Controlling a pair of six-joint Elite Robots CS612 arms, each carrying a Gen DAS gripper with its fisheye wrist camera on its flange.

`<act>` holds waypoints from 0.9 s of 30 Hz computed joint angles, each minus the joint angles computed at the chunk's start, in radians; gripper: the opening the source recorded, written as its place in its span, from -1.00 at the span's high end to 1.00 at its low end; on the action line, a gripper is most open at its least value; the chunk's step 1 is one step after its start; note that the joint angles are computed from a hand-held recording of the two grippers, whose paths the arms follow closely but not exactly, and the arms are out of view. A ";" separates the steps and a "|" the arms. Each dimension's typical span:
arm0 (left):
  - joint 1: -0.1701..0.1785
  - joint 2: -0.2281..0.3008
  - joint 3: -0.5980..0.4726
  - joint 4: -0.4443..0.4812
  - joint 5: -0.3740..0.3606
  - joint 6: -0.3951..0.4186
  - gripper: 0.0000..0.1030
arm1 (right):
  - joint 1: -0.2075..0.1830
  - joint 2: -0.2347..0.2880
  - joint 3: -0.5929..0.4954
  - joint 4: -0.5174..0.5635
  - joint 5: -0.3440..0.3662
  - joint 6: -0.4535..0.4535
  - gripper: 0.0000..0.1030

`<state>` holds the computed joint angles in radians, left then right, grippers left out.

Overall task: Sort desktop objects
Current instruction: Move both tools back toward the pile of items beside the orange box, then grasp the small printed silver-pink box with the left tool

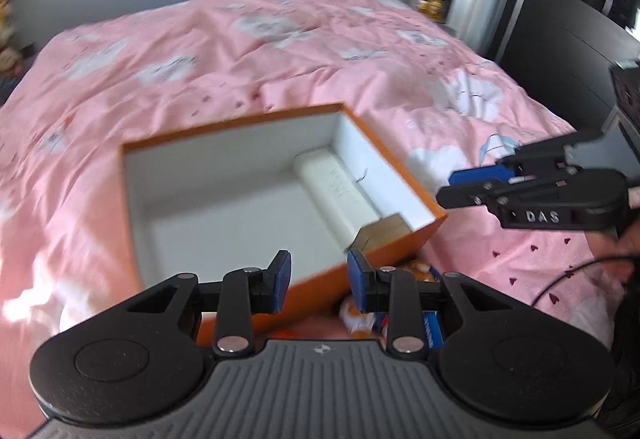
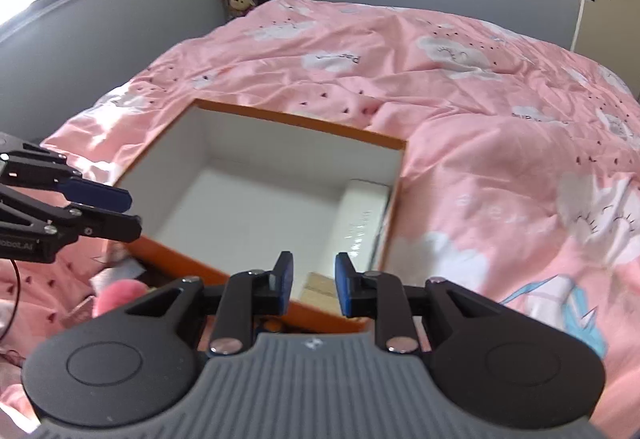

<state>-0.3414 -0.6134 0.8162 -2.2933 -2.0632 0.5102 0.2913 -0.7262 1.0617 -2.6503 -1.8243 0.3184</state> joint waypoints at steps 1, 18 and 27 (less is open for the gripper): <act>0.003 -0.011 0.020 -0.011 0.017 -0.020 0.31 | 0.008 -0.002 0.004 -0.004 0.003 0.011 0.52; 0.024 -0.066 0.166 -0.011 0.180 -0.106 0.31 | 0.068 0.062 -0.038 0.074 0.175 0.137 0.40; 0.048 -0.071 0.173 0.035 0.175 -0.114 0.31 | 0.075 0.086 -0.074 0.149 0.236 0.089 0.39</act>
